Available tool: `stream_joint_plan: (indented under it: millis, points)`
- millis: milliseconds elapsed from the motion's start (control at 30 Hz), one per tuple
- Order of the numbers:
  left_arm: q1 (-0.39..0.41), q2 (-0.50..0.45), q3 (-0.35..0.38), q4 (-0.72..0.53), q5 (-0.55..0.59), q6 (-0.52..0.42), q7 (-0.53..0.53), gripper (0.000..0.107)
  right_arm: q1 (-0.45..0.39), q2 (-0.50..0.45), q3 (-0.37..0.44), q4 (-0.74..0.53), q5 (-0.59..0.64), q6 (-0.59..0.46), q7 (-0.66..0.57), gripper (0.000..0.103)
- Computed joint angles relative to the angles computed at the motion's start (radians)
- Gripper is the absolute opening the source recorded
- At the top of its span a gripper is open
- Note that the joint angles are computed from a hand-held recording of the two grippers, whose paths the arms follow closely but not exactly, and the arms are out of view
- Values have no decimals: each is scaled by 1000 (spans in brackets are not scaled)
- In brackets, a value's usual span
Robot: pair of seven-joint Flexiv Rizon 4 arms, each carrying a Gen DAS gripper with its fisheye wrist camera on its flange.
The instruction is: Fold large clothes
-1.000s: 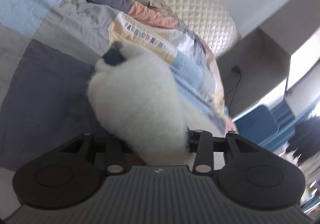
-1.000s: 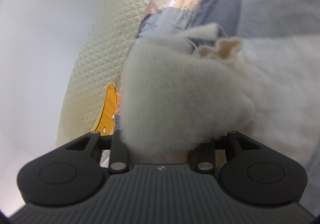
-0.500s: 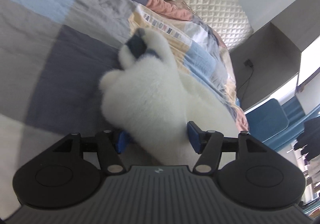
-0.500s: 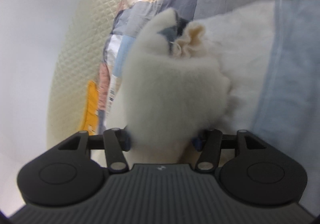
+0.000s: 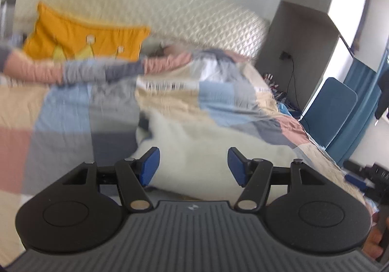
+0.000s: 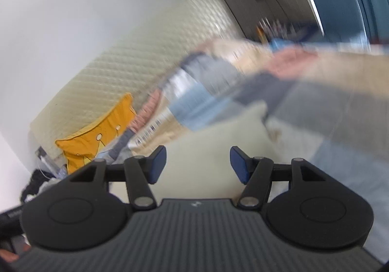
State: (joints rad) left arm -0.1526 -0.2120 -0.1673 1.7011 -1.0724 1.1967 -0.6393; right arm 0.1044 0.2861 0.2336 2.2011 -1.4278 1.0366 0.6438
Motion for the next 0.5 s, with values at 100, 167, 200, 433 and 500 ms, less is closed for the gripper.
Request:
stream_joint_plan:
  millis: [100,167,200,433,500]
  points:
    - [-14,80,15,45,-2,3,39,67,41,9,67,-58,70,-138,-144,62]
    - [-31,129,32,77,-3,13,66,67,74,8,106,-91,110,-227,-223,62]
    - [-40,153,43,95,-1,12,73,67,90,9,119,-101,124,-256,-254,62]
    - [-90,279,115,199,23,-7,64,67,184,21,185,-138,179,-389,-345,62]
    - [-102,295,129,223,13,-9,70,67,202,20,194,-142,190,-409,-346,62]
